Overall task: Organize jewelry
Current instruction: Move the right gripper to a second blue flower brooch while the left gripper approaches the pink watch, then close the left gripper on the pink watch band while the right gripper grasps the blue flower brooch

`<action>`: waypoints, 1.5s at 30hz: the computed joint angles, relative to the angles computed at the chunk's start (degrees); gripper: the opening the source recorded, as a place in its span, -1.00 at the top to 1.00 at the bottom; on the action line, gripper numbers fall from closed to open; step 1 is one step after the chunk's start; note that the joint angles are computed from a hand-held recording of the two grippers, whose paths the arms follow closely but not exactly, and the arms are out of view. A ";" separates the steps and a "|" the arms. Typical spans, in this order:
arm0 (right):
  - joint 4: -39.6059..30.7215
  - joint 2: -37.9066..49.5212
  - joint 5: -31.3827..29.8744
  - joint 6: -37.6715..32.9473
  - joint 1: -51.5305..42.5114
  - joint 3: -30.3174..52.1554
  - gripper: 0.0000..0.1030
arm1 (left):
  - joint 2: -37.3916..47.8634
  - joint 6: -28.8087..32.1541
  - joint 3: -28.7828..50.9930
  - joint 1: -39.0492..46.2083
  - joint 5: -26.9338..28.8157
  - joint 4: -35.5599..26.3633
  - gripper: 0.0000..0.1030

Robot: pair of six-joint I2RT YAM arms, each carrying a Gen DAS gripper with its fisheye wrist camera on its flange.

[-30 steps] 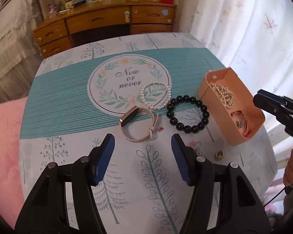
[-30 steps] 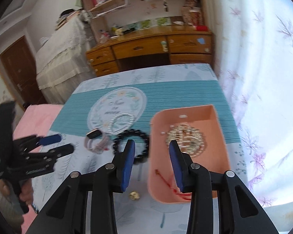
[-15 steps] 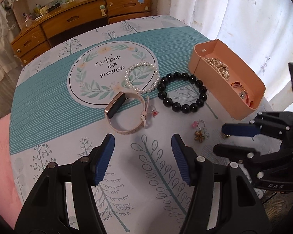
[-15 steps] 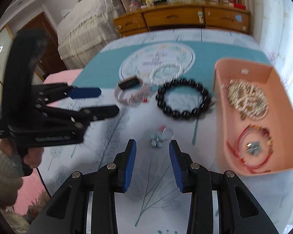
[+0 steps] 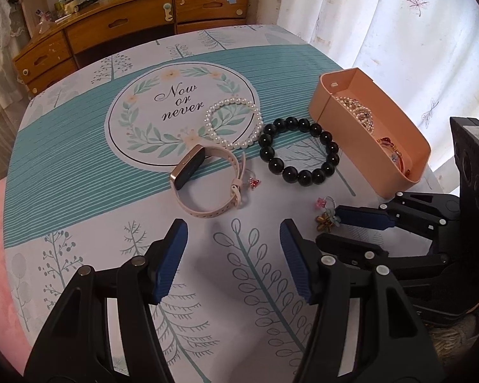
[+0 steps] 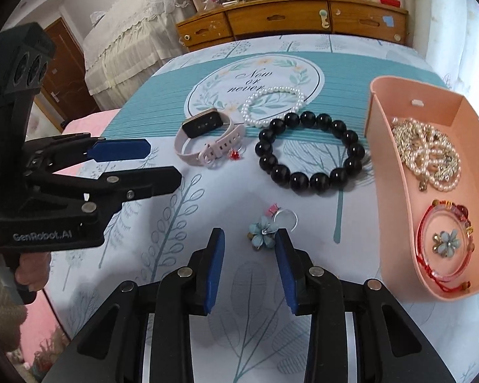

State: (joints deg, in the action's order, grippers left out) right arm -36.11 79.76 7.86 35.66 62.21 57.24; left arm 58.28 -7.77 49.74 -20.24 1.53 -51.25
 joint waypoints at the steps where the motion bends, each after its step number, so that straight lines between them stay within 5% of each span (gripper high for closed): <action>1: -0.10 0.43 0.76 -0.12 0.19 0.36 0.43 | 0.41 0.10 0.18 0.06 0.34 0.21 -0.11; 7: 0.30 1.35 3.97 -0.63 0.69 0.52 0.65 | 4.41 1.24 1.81 2.58 3.14 2.27 -0.05; 12: 0.18 -0.09 3.45 -0.22 0.59 -0.46 0.65 | 10.61 1.87 4.39 2.69 4.89 3.56 0.59; 20: 0.08 -3.22 0.87 0.99 -0.37 -2.78 0.66 | 17.39 0.74 7.02 1.25 3.22 5.56 0.61; 24: 0.36 -4.07 -0.22 1.31 -0.98 -3.43 0.66 | 18.87 -0.61 7.31 2.05 3.36 6.21 0.87; 35: -1.40 -8.87 -0.19 1.81 -1.36 -3.39 0.66 | 11.13 -5.27 8.84 6.22 6.64 2.48 0.88; 45: -9.89 -23.39 2.08 3.19 -6.70 -1.96 0.66 | 4.76 -12.30 18.90 -5.37 3.58 -3.19 0.88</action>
State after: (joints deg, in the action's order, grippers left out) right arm -45.99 56.37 9.94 38.85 55.51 55.28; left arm 63.04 -20.07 68.63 -25.61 5.11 -54.44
